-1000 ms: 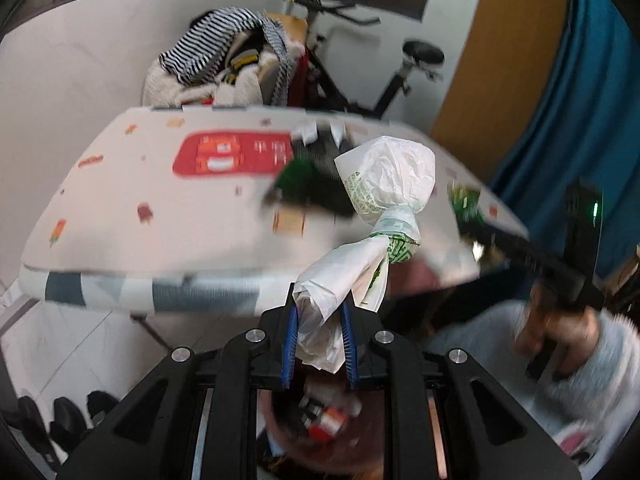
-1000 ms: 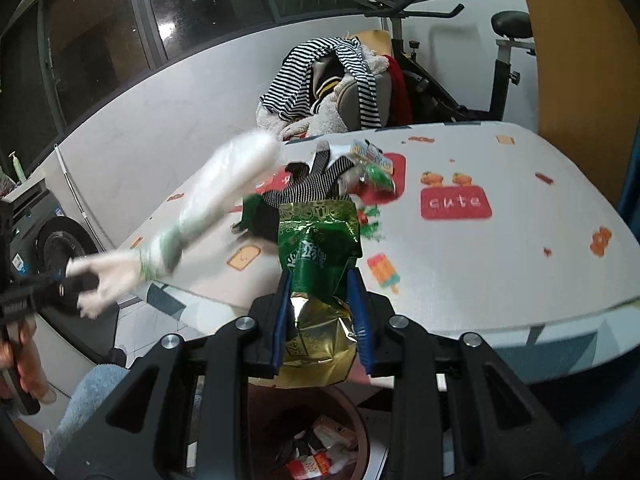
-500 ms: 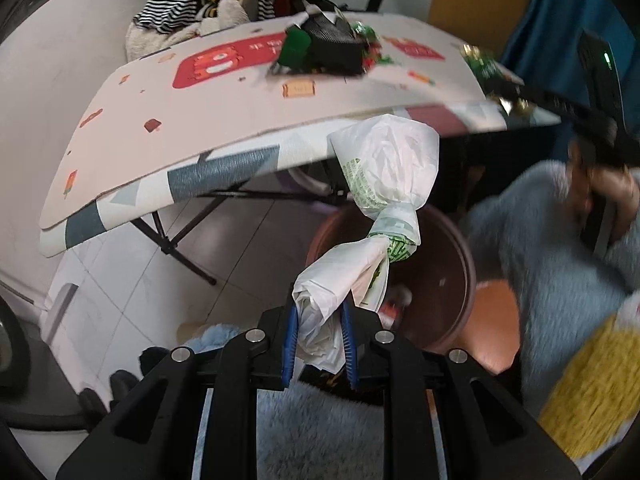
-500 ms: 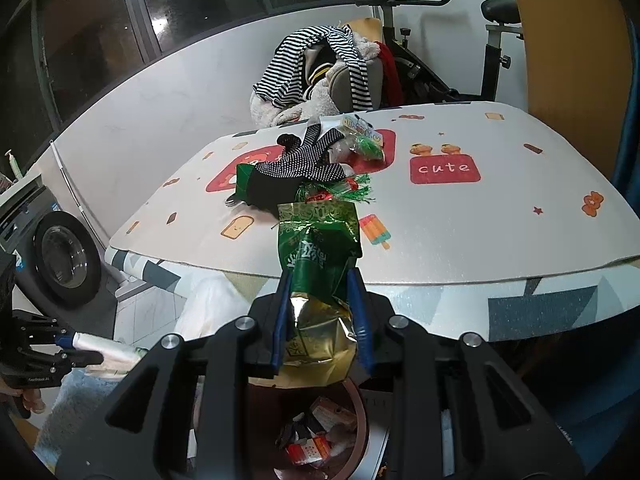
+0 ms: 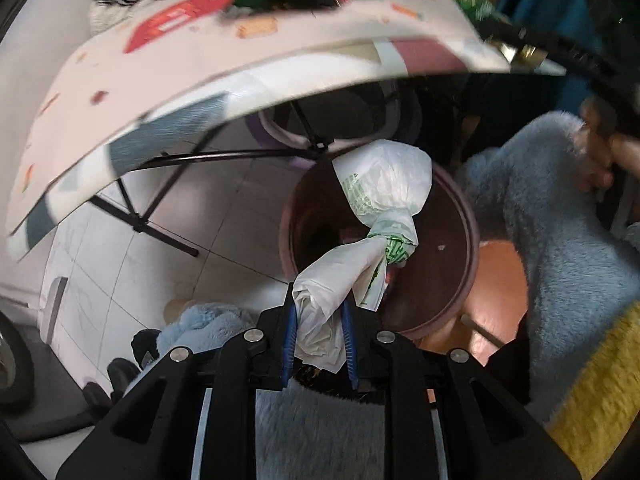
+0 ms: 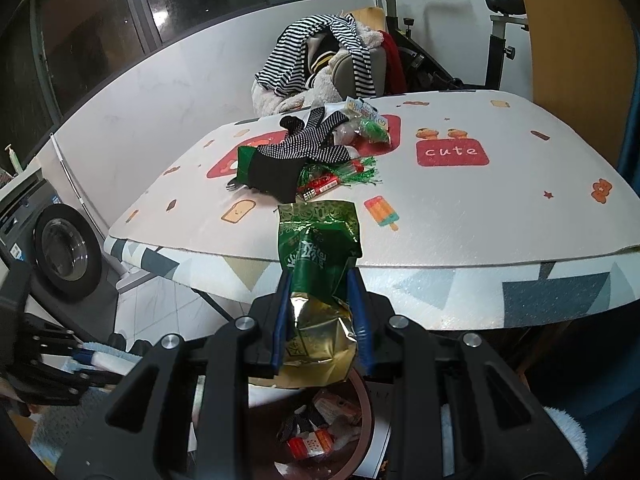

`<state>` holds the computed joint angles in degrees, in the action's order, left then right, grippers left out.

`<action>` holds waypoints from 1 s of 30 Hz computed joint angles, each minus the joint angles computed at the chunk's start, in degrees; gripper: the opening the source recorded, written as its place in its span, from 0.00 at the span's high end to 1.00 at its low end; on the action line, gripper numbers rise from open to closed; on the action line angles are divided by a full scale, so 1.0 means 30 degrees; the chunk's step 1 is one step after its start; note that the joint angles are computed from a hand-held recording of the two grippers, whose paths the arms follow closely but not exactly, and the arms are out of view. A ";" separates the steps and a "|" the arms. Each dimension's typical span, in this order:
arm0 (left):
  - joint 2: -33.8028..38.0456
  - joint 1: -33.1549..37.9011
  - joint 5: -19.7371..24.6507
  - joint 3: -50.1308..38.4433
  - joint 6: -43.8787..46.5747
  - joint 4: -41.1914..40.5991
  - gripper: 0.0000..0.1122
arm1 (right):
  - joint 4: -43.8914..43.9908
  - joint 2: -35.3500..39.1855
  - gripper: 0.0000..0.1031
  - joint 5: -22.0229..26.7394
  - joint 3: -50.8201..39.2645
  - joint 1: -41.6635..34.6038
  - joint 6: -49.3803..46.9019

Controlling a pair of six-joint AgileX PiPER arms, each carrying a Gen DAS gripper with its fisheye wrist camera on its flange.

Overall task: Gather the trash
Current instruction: 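Carry the white bag and green-gold wrapper to the brown bin and release both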

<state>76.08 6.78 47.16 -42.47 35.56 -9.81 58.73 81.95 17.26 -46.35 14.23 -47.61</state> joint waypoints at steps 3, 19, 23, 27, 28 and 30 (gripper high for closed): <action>0.1897 -0.1150 -0.0511 -0.0706 -0.1306 0.0185 0.81 | 0.0122 -0.0064 0.70 -0.0015 0.0147 0.0007 -0.0203; -0.0852 0.1308 -0.3340 0.0549 0.4775 -0.8364 0.21 | 0.0687 0.0530 0.70 0.0709 0.0152 0.0615 -0.1980; -0.3206 0.3224 -0.5130 0.2006 0.7287 -1.0961 0.19 | -0.1024 0.1065 0.70 0.1108 -0.0255 0.1710 -0.1287; -0.4309 0.4641 -0.6240 0.2888 0.9053 -1.3130 0.17 | -0.3963 0.2000 0.70 0.1641 -0.0896 0.2762 0.1011; -0.4292 0.4767 -0.6430 0.2991 0.9079 -1.3278 0.17 | -0.5259 0.2263 0.70 0.1646 -0.1080 0.3079 0.2228; -0.4440 0.4726 -0.6944 0.3342 0.9096 -1.3477 0.17 | -0.6279 0.2712 0.70 0.1921 -0.1369 0.3401 0.3111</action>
